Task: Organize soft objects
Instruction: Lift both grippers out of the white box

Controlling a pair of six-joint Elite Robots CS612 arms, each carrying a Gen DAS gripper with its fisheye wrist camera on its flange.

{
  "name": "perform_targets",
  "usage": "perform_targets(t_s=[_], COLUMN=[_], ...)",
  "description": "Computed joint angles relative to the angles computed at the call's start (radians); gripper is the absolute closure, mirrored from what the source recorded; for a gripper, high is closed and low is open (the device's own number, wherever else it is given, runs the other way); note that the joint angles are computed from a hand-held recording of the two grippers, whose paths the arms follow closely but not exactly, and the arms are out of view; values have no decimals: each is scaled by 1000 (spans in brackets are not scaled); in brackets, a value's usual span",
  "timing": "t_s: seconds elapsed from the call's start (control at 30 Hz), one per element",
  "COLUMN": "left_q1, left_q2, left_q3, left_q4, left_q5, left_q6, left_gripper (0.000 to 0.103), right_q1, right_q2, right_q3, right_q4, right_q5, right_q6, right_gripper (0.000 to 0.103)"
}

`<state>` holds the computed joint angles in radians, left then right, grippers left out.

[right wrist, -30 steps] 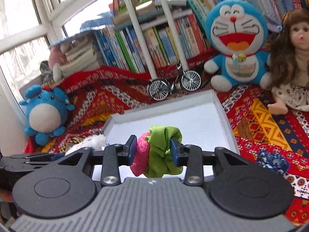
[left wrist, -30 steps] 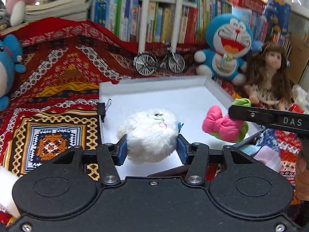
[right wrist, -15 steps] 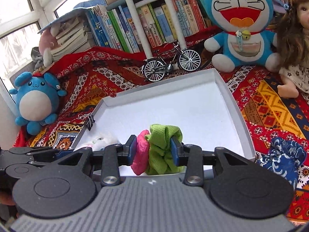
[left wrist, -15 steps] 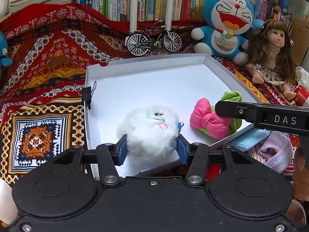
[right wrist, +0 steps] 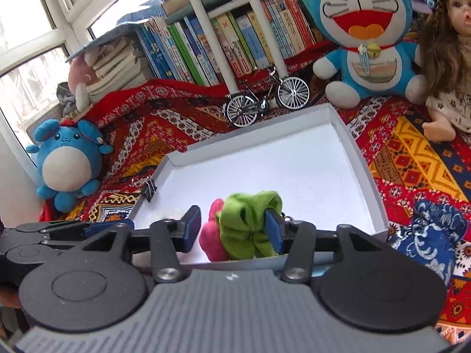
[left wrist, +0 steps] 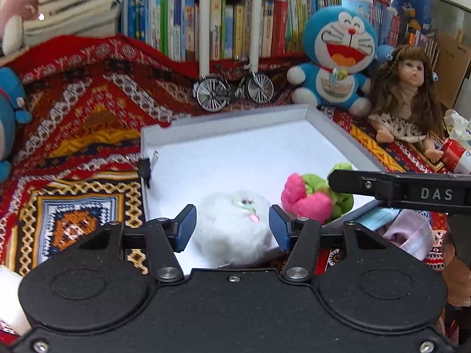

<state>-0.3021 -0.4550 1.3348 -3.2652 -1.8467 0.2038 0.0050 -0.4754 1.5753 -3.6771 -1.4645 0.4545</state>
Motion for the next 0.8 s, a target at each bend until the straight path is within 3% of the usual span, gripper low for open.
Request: perform_targets(t_s=[0.4,0.8], left_q1=[29,59], left_q2=[-40,-45], left_q3=[124,211], left_q4=[-224,-321], left_q5=[-26,-16], left_q6=[-41,-87], left_gripper=[28,26], right_q1=[17,56], right_q2=[-29,-23], right_q3=[110,202], right_q4=[-198,-321], right_q5=[-62,-186], right_q6=[-101,-262], right_gripper=[21,15])
